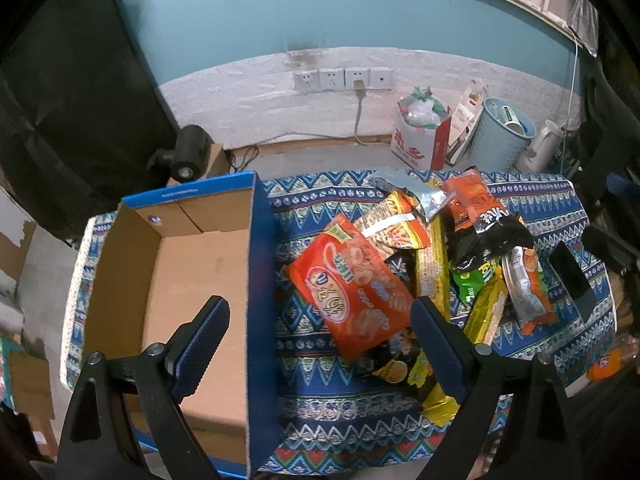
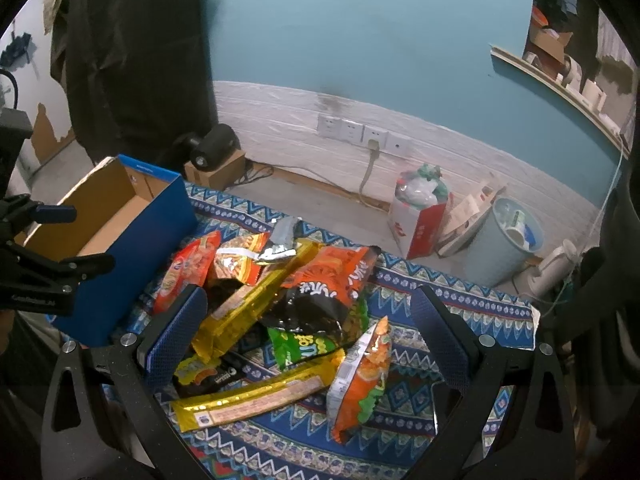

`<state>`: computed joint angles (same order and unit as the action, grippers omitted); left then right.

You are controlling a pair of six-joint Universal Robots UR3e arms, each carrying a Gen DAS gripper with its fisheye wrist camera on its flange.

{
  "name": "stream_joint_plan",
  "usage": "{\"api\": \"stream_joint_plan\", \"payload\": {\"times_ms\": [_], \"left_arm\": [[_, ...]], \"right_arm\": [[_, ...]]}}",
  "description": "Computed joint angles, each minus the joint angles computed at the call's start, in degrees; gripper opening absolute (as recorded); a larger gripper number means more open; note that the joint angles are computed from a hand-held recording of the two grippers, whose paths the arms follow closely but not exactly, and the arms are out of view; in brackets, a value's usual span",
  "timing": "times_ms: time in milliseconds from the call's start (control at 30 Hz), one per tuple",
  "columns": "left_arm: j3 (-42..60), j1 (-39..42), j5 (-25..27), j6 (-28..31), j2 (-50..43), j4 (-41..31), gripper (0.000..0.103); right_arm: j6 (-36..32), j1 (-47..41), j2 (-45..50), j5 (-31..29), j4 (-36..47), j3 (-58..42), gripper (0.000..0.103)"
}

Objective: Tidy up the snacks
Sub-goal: 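Grasp the orange shrimp-chip bag with the left tool while the right tool grasps the orange-green puffs bag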

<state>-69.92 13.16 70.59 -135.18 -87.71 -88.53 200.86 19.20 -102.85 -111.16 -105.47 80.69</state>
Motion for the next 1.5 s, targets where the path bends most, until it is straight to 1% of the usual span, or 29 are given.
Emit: {"api": "stream_joint_plan", "payload": {"times_ms": [100,233,367,533,667,767,933,1033,1200,1333,1433,1500], "left_arm": [[1.40,-2.39,2.24,-2.96,-2.60,0.37,0.093],[5.80,-4.87,4.06,-6.27,-7.23,-3.36,0.093],[7.98,-7.46,6.10,-9.08,-10.62,-4.51,0.093],[12.08,-10.48,8.03,-13.81,-16.04,-7.39,0.093],[12.88,-13.06,9.82,-16.85,-18.79,-6.80,0.093],[12.56,-14.46,10.84,-18.07,-19.87,-5.58,0.093],[9.10,-16.56,13.55,-19.45,-20.79,0.27,0.093],[10.05,-17.02,14.19,-20.10,-22.71,0.20,0.093],[10.31,-17.37,15.20,-20.92,-25.26,1.05,0.093],[11.23,-16.31,14.14,-21.56,-27.33,-0.93,0.093],[9.77,-15.94,14.38,-21.61,-27.50,0.84,0.093],[9.35,-15.19,13.46,-20.80,-27.44,0.47,0.093]], "right_arm": [[0.04,-0.54,-0.77,0.06,0.49,1.20,0.100],[-0.10,-2.15,-2.07,0.80,1.07,3.60,0.100],[-0.22,-4.50,-4.05,1.62,1.72,7.18,0.100],[-0.71,-9.22,-7.06,4.66,2.82,11.99,0.100],[-1.94,-13.98,-9.32,8.21,2.41,16.20,0.100],[-2.99,-17.06,-10.77,10.48,1.99,18.84,0.100],[-4.08,-22.06,-12.31,14.62,2.14,22.55,0.100],[-4.09,-23.13,-12.26,15.47,2.10,24.17,0.100],[-4.06,-23.25,-10.95,15.24,2.05,25.93,0.100],[-4.56,-23.57,-9.50,15.11,0.93,27.84,0.100],[-4.95,-24.47,-8.64,15.86,-0.35,29.78,0.100],[-5.17,-25.53,-8.09,16.63,-1.35,31.12,0.099]]}}
